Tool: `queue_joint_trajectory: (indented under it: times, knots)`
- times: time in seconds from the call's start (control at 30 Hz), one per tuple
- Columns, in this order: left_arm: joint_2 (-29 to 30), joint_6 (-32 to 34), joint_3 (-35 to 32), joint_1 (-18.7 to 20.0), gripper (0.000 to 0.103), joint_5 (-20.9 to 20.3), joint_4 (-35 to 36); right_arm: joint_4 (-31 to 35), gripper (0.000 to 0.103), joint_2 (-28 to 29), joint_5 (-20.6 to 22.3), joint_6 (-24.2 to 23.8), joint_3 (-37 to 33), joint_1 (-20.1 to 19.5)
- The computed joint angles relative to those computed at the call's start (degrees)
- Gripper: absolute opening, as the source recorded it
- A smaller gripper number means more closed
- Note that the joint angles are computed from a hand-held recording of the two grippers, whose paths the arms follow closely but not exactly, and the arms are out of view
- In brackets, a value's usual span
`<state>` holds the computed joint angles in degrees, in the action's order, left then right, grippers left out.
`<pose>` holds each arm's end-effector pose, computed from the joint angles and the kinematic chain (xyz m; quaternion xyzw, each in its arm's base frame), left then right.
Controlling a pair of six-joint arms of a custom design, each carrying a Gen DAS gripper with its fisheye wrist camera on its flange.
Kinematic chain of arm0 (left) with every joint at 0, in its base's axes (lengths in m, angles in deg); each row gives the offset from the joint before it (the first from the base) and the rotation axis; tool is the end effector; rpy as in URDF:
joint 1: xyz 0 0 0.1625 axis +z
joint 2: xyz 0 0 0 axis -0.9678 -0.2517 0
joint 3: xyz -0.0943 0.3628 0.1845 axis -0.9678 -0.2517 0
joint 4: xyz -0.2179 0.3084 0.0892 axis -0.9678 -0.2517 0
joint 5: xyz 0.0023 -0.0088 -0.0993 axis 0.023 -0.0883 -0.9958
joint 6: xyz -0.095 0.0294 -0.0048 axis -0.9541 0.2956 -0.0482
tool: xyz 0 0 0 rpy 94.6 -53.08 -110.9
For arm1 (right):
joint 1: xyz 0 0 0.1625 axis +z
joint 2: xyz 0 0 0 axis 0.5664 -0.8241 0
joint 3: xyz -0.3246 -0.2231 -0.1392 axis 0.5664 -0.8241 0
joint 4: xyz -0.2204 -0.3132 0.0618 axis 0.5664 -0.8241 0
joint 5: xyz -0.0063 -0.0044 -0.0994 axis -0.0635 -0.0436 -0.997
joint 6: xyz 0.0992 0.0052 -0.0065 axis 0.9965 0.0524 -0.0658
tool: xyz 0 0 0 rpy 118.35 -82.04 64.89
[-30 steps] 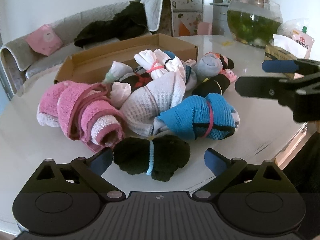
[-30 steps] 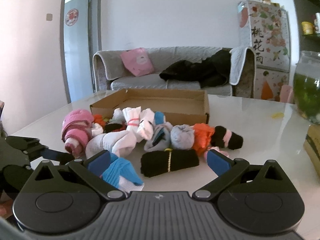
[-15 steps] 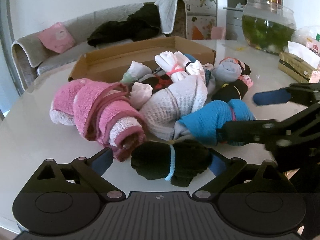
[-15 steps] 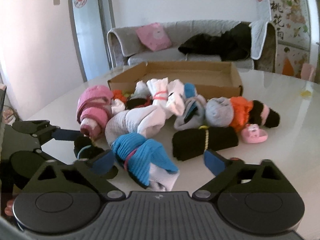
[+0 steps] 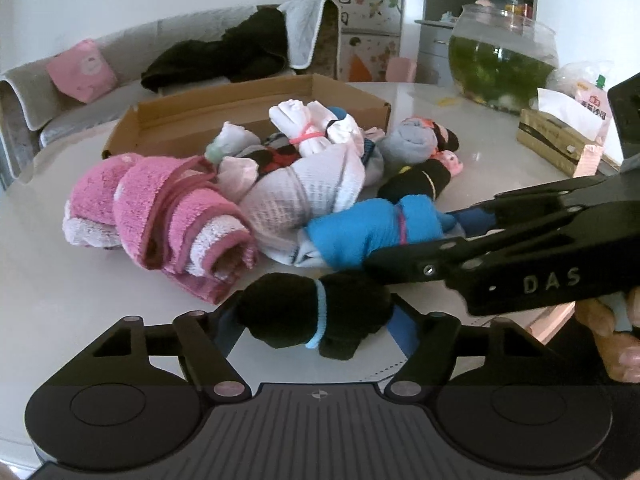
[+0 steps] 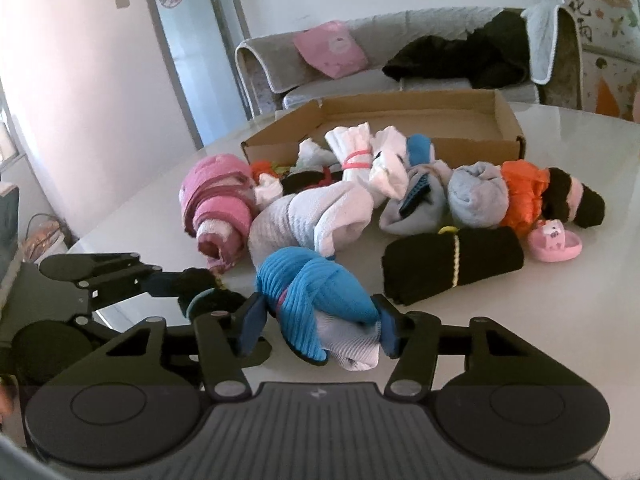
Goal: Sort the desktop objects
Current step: 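Carry both held sock bundles up and over into the cardboard box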
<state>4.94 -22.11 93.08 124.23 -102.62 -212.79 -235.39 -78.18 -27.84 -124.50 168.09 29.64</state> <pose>-0.2398 -0.5261 -0.1035 0.5183 0.8223 -0.1868 0.1425 -0.0555 -0.4345 0.1970 0.1161 -0.8584 0.4352 0.2456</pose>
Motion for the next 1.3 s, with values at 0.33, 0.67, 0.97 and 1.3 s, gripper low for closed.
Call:
queue_joint_trajectory:
  times: [0.33, 0.67, 0.97, 1.3]
  knots:
    - [-1.1, -2.0, 0.9, -0.1, 0.074, 0.5, 0.8, -3.1, 0.046, -1.5, 3.8, -0.5, 2.4, -2.3]
    - [-5.3, -1.6, 4.3, -2.9, 0.074, 2.1, -5.4, -6.4, 0.045, -5.1, 13.8, 3.3, 4.7, -6.7]
    - [-4.3, -0.3, -5.7, -3.7, 0.074, 4.0, -5.0, -3.4, 0.045, -8.6, 14.4, 7.7, -2.8, -3.0]
    - [12.3, -1.0, -43.3, -0.4, 0.074, 7.5, 15.5, 17.5, 0.045, 1.0, 3.1, 7.7, -30.9, 4.8]
